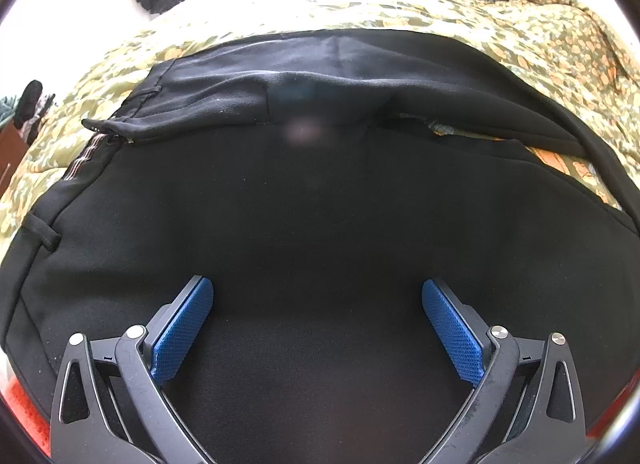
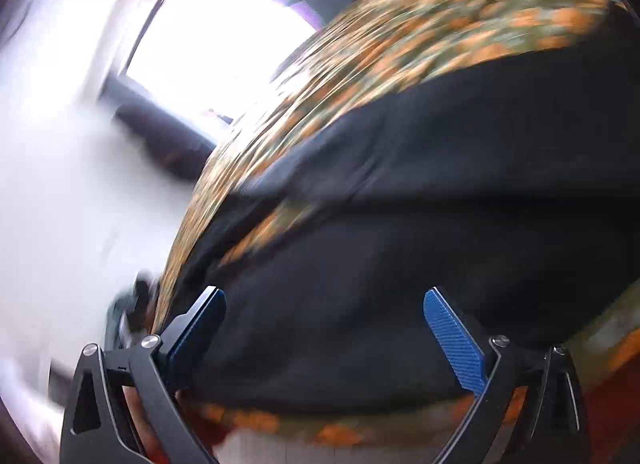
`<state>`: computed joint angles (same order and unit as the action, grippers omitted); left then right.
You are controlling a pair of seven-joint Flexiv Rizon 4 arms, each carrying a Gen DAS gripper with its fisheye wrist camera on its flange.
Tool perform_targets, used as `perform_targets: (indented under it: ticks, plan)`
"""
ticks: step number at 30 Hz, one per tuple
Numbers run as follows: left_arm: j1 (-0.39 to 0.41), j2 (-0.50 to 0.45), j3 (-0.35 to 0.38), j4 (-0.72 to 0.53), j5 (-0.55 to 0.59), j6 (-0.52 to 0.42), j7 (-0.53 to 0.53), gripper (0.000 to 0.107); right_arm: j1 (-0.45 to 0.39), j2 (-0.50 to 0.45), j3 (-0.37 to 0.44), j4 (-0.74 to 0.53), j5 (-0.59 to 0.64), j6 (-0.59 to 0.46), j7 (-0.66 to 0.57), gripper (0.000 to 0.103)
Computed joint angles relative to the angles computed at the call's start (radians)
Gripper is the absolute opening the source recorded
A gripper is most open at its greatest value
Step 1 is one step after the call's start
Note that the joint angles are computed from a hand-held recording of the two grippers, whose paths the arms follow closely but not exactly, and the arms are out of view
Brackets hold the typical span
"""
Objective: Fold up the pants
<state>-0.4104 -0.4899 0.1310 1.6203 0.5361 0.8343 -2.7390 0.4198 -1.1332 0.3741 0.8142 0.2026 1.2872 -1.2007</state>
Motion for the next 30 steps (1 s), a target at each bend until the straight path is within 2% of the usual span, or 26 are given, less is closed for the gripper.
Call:
perform_targets:
  ticks: [2, 6, 7, 9, 10, 11, 12, 13, 15, 16, 19, 21, 22, 24, 27, 30]
  plan:
    - [-0.001, 0.001, 0.000, 0.001, 0.002, 0.002, -0.002, 0.103, 0.030, 0.003, -0.124, 0.012, -0.001, 0.037, 0.175, 0.098]
    - [-0.014, -0.002, 0.008, -0.005, 0.024, -0.002, -0.025, 0.103, 0.057, -0.027, -0.252, -0.011, 0.017, 0.123, 0.490, 0.098]
    - [-0.018, -0.002, 0.009, -0.006, 0.031, -0.003, -0.031, 0.103, 0.069, -0.031, -0.292, -0.015, 0.021, 0.126, 0.554, 0.094]
    - [-0.020, -0.002, 0.009, -0.009, 0.036, -0.011, -0.036, 0.103, 0.114, -0.024, -0.435, 0.000, -0.018, 0.060, 0.760, 0.069]
    - [-0.017, 0.000, 0.004, -0.012, 0.028, -0.021, -0.030, 0.103, 0.129, -0.023, -0.489, -0.010, -0.061, -0.027, 0.840, 0.041]
    - [-0.009, 0.003, -0.004, -0.015, 0.011, -0.034, -0.015, 0.103, 0.134, -0.030, -0.511, -0.032, -0.087, -0.083, 0.868, 0.012]
    - [0.001, 0.007, -0.013, -0.019, -0.010, -0.048, 0.004, 0.103, 0.131, -0.039, -0.519, -0.059, -0.123, -0.138, 0.876, 0.006]
    - [0.021, 0.020, -0.030, -0.016, -0.050, -0.050, 0.036, 0.102, 0.121, -0.045, -0.509, -0.075, -0.143, -0.146, 0.864, 0.006]
    - [0.051, 0.044, -0.046, 0.010, -0.090, 0.023, 0.066, 0.102, 0.101, -0.040, -0.469, -0.083, -0.179, -0.119, 0.792, 0.005]
    - [0.059, 0.057, -0.045, 0.020, -0.097, 0.076, 0.067, 0.102, 0.083, -0.030, -0.427, -0.083, -0.189, -0.088, 0.730, 0.005]
    - [0.097, 0.060, -0.049, 0.004, -0.142, 0.211, 0.098, 0.103, 0.020, 0.004, -0.235, -0.106, -0.211, -0.007, 0.483, 0.005]
    - [0.170, 0.033, -0.100, 0.010, -0.265, 0.350, 0.169, 0.103, 0.002, 0.039, -0.156, -0.093, -0.224, 0.032, 0.343, 0.005]
    - [0.232, 0.006, -0.158, 0.022, -0.368, 0.451, 0.221, 0.103, -0.006, 0.062, -0.118, -0.080, -0.230, 0.050, 0.261, 0.005]
    - [0.323, -0.046, -0.263, 0.031, -0.509, 0.578, 0.278, 0.103, -0.009, 0.102, -0.069, -0.054, -0.227, 0.083, 0.144, 0.005]
    - [0.395, -0.116, -0.362, 0.000, -0.632, 0.653, 0.324, 0.102, -0.009, 0.163, -0.023, 0.009, -0.213, 0.125, 0.022, 0.005]
    - [0.430, -0.164, -0.427, -0.039, -0.695, 0.678, 0.387, 0.102, -0.034, 0.238, 0.037, 0.116, -0.197, 0.177, -0.092, 0.005]
